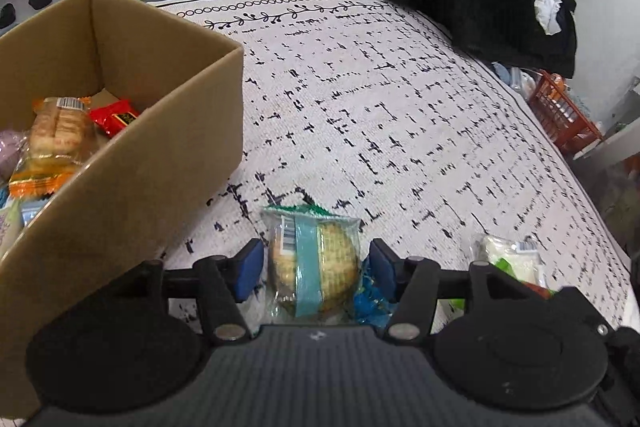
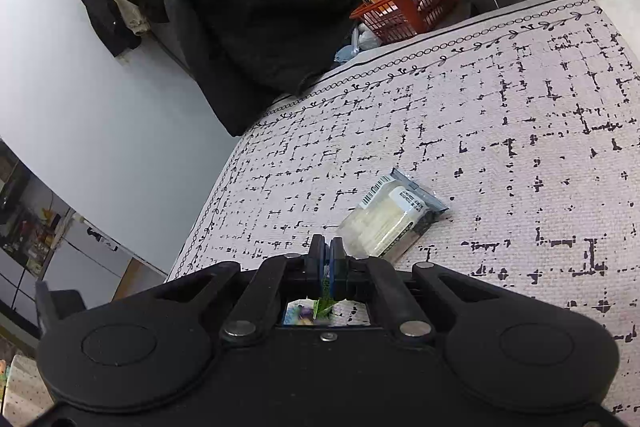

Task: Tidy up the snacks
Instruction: 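Lift the biscuit packet with the left tool while the right tool holds the green packet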

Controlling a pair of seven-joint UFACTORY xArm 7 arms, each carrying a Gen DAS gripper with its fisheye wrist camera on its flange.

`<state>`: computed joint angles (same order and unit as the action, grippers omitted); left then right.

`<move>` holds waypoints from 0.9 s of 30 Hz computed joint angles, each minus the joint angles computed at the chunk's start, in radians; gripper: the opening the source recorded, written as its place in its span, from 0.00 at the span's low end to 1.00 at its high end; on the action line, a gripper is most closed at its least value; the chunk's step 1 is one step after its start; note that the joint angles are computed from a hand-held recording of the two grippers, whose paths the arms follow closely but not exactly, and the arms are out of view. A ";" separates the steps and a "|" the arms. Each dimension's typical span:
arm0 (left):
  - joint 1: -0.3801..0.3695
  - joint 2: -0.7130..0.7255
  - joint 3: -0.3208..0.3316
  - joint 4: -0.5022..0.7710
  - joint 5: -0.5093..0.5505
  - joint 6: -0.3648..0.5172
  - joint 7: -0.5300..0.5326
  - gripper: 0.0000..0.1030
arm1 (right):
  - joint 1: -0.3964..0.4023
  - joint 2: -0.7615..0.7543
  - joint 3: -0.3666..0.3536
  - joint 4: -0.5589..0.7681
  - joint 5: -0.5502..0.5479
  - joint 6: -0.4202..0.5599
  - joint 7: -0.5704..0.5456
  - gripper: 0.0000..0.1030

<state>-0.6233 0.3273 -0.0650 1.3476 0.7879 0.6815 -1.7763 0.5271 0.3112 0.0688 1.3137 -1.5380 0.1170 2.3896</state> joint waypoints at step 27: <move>0.001 -0.092 -0.052 -0.067 0.026 0.085 -0.180 0.57 | 0.020 0.017 -0.033 0.012 0.041 -0.030 -0.040 0.02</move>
<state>-0.6220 0.2348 -0.1175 1.2802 0.8135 0.7669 -1.9564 0.5471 0.3280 0.0355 1.3254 -1.4968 0.0869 2.3497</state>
